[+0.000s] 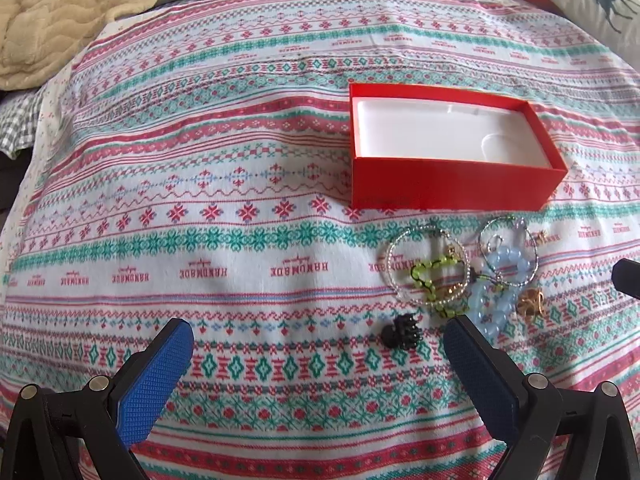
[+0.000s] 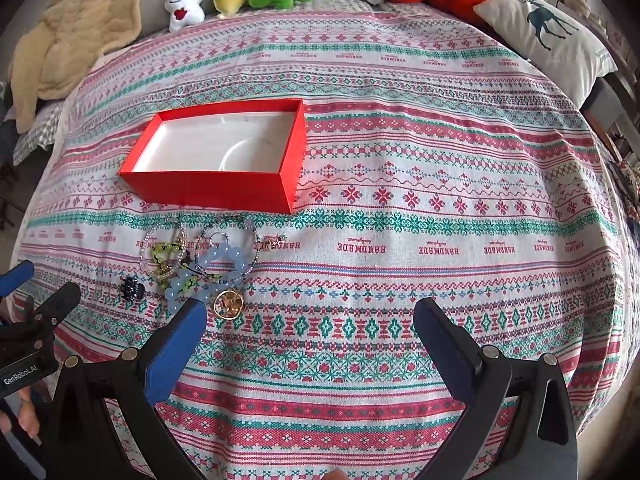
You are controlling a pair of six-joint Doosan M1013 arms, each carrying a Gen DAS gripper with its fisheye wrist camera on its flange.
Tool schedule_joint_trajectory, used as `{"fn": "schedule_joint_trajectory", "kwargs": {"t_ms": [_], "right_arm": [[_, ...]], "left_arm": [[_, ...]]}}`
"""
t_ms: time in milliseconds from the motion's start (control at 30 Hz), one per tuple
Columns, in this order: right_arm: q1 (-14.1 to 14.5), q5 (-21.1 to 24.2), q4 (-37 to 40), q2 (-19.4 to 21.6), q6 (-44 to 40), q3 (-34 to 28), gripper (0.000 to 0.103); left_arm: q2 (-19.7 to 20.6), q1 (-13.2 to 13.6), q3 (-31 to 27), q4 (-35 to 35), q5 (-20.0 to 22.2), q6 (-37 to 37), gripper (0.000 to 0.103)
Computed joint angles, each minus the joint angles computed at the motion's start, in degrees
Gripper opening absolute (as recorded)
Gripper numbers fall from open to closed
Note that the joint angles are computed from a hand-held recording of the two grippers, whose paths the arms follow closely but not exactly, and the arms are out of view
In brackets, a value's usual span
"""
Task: Organize jewelry
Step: 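Grasp the clear beaded bracelet with the left tool while the right tool grasps the dark beaded bracelet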
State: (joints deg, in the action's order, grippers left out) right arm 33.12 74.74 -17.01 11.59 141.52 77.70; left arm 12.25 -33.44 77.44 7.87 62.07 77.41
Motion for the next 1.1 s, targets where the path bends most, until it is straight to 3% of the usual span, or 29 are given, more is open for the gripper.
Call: {"fn": "schedule_joint_trajectory", "kwargs": {"t_ms": [100,267,333,400,533,700,900,1100], "right_arm": [[-1.3,-1.8,3.4,0.2,-3.5,-0.3,0.099],[-3.7,-6.4,10.1,0.6,-7.0,0.8,0.073],[-4.7,-7.7,13.0,1.1,-7.5,1.3,0.056],[-5.7,-9.1,16.3,1.7,-8.4,1.4,0.043],[-6.5,-9.9,19.4,2.9,-8.5,0.8,0.027],[-6.7,-7.9,21.0,4.2,-7.6,-0.4,0.022],[-6.4,-6.2,19.7,5.4,-5.8,-1.4,0.020],[-6.0,-5.2,17.6,6.4,-5.4,-2.4,0.007]], "left_arm": [[1.1,1.3,-1.2,-3.9,0.9,2.2,0.096],[2.9,3.5,-1.8,-13.7,0.4,6.3,0.078],[4.1,4.3,-2.7,-18.0,1.1,8.0,0.067],[5.2,5.0,-3.7,-22.1,1.9,9.5,0.049],[6.9,5.2,-5.0,-24.6,3.1,10.0,0.033],[8.5,5.2,-6.0,-25.6,4.6,8.6,0.021],[10.1,4.0,-7.1,-23.1,5.5,7.0,0.019],[11.2,2.5,-8.3,-19.4,5.0,4.1,0.009]]}}
